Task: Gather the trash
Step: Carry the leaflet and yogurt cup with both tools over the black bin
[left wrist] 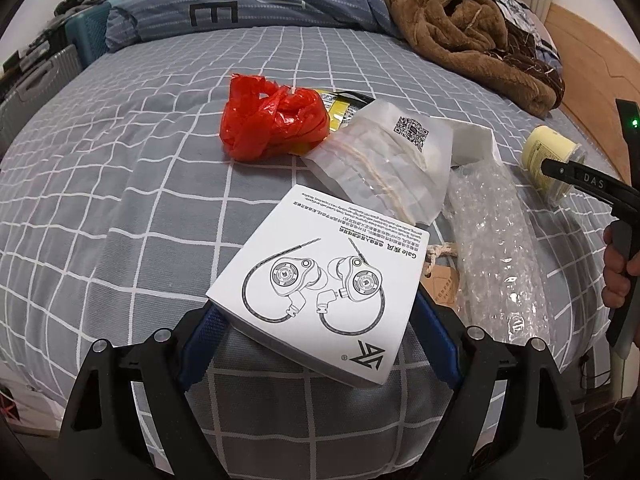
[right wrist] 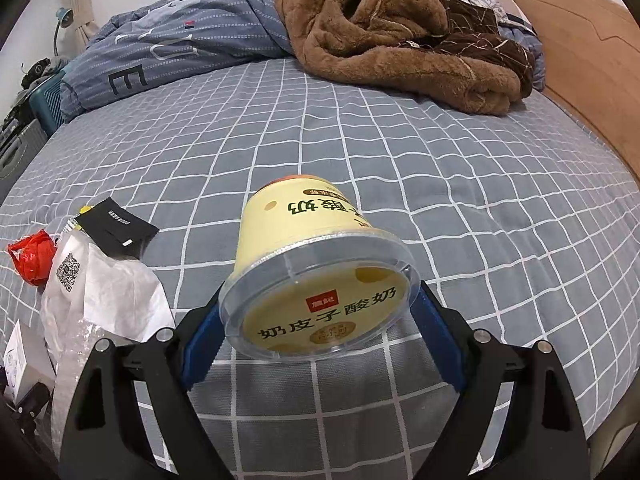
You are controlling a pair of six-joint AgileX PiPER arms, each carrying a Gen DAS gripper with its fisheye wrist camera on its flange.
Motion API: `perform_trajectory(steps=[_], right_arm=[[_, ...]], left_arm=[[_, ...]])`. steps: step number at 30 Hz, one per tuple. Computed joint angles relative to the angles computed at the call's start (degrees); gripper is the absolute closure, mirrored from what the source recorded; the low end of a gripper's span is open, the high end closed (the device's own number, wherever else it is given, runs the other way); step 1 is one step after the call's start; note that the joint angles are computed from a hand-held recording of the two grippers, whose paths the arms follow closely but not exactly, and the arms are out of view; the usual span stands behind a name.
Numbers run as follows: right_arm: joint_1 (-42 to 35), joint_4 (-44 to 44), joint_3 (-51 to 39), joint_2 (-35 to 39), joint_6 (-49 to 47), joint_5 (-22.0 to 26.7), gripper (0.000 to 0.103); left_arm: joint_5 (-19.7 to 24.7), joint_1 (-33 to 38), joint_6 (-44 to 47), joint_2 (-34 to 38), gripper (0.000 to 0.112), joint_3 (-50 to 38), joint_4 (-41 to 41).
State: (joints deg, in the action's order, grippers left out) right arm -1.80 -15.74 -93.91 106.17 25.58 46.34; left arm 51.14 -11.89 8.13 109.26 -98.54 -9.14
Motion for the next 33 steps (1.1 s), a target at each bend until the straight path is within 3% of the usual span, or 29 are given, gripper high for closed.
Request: perform_trajectory(steps=[14,33], right_arm=[[2.80,-4.08,5.94,-8.38,4.12,-0.10,0.020],[13.52,-12.00,14.13,-24.47,13.56,5.92,0.020]], left_arm=[[0.84,0.33,-1.89,-3.80,0.029,-1.04,1.96],[3.49,0.21,-3.82,-13.68,0.029,2.10,2.45]])
